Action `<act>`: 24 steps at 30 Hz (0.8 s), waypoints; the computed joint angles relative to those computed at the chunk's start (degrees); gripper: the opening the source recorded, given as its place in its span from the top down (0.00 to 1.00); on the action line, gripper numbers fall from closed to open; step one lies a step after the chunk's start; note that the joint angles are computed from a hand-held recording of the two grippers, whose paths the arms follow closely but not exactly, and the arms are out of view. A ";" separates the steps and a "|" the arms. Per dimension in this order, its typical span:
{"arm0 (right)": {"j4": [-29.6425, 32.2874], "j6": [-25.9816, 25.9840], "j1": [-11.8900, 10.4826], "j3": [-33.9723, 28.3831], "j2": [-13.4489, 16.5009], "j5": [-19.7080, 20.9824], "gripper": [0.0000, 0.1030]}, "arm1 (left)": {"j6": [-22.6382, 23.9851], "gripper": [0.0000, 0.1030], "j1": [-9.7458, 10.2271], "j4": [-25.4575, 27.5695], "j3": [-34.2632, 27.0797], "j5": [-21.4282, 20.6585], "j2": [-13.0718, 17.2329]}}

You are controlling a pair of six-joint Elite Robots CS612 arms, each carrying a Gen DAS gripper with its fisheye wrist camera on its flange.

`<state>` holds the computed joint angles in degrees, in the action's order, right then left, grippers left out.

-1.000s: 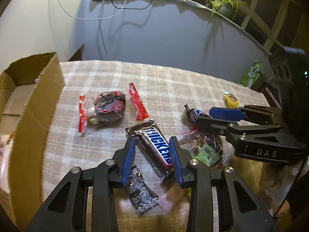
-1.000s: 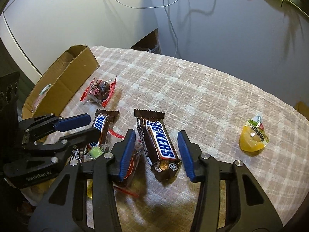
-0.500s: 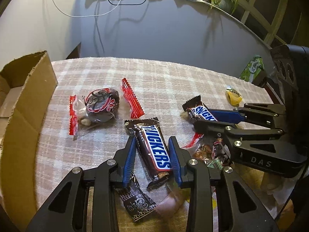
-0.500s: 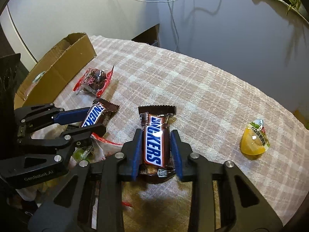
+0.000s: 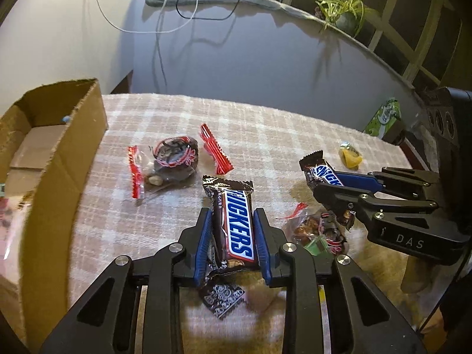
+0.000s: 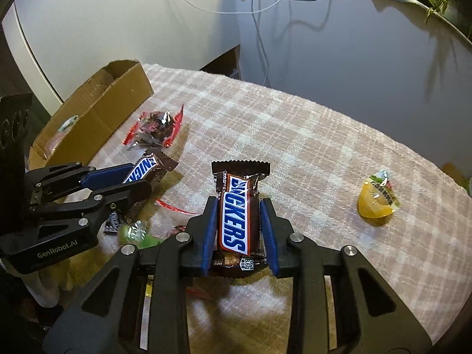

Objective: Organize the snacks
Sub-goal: 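Carry the Snickers bar over the cardboard box with the right tool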

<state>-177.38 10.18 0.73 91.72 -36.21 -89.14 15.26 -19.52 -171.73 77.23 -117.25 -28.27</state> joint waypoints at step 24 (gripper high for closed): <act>-4.29 -1.40 3.42 0.76 -2.85 -2.13 0.71 | -4.71 0.74 3.87 -10.09 3.63 -4.58 -3.03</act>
